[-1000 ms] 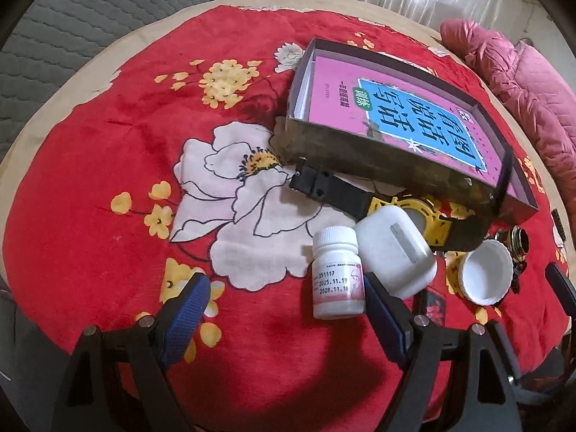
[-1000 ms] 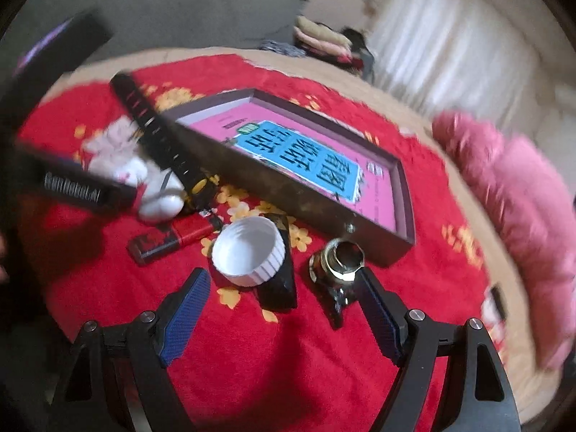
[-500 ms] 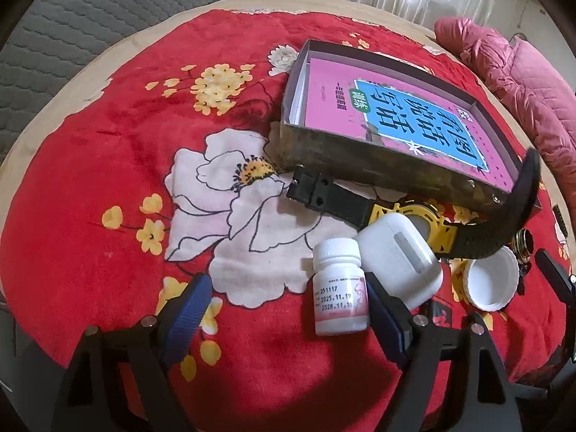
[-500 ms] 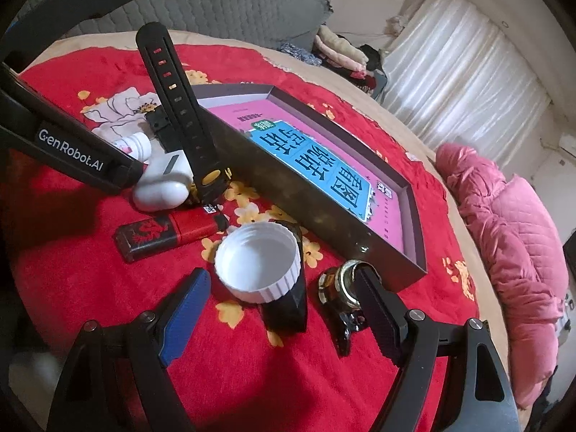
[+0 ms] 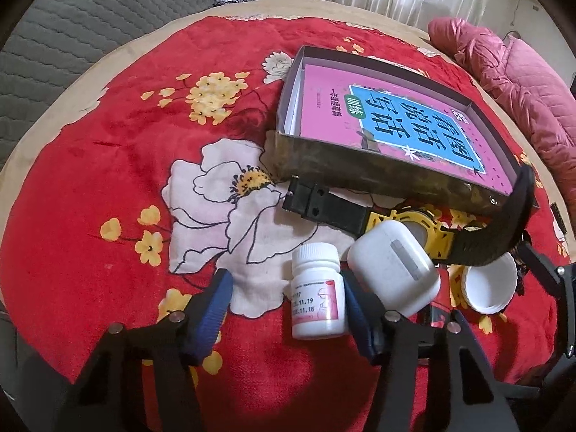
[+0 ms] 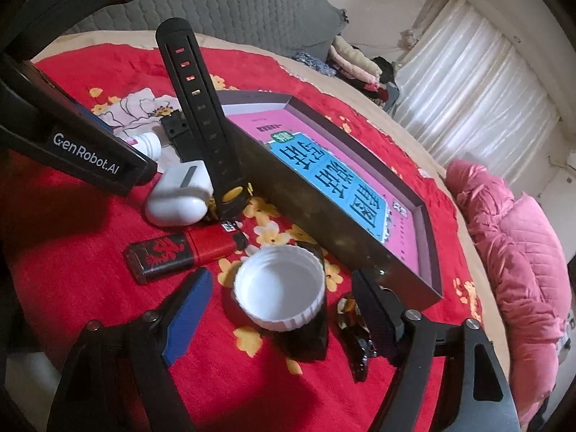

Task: Organize rigid objects
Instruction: 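Grasp the white pill bottle with the left tool while the right tool grasps the white bottle cap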

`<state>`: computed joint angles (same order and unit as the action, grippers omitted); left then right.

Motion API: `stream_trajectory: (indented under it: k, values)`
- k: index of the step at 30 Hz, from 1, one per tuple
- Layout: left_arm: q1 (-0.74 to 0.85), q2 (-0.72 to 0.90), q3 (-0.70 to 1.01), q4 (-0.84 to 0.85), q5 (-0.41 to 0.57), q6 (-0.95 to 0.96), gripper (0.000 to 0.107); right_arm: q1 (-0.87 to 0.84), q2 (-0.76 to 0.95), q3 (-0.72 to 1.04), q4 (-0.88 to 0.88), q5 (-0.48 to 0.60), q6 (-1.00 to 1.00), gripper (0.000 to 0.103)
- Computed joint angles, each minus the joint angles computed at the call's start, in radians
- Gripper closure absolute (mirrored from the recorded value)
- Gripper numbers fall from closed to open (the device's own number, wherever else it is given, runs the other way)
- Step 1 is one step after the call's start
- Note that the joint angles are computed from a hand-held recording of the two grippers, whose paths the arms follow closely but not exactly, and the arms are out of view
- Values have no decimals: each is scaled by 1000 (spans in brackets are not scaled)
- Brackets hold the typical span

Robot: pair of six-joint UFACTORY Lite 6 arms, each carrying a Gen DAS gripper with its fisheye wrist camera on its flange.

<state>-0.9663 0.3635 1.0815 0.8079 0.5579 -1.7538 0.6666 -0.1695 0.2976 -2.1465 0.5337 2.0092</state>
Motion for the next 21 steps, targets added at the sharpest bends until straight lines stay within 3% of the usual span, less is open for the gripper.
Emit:
stream_trajectory:
  k: [10,15,21]
  values:
    - [0,9,4,11,0,-1,47,-78,41,38,-172,-80,136,51]
    - [0,5,-5,26,-9,-18,48,-144,13,37,-321,-147,270,51]
    - [-5,-1,-10,41,-10,-26,55,-256,-48,36,-621,-251,563,51]
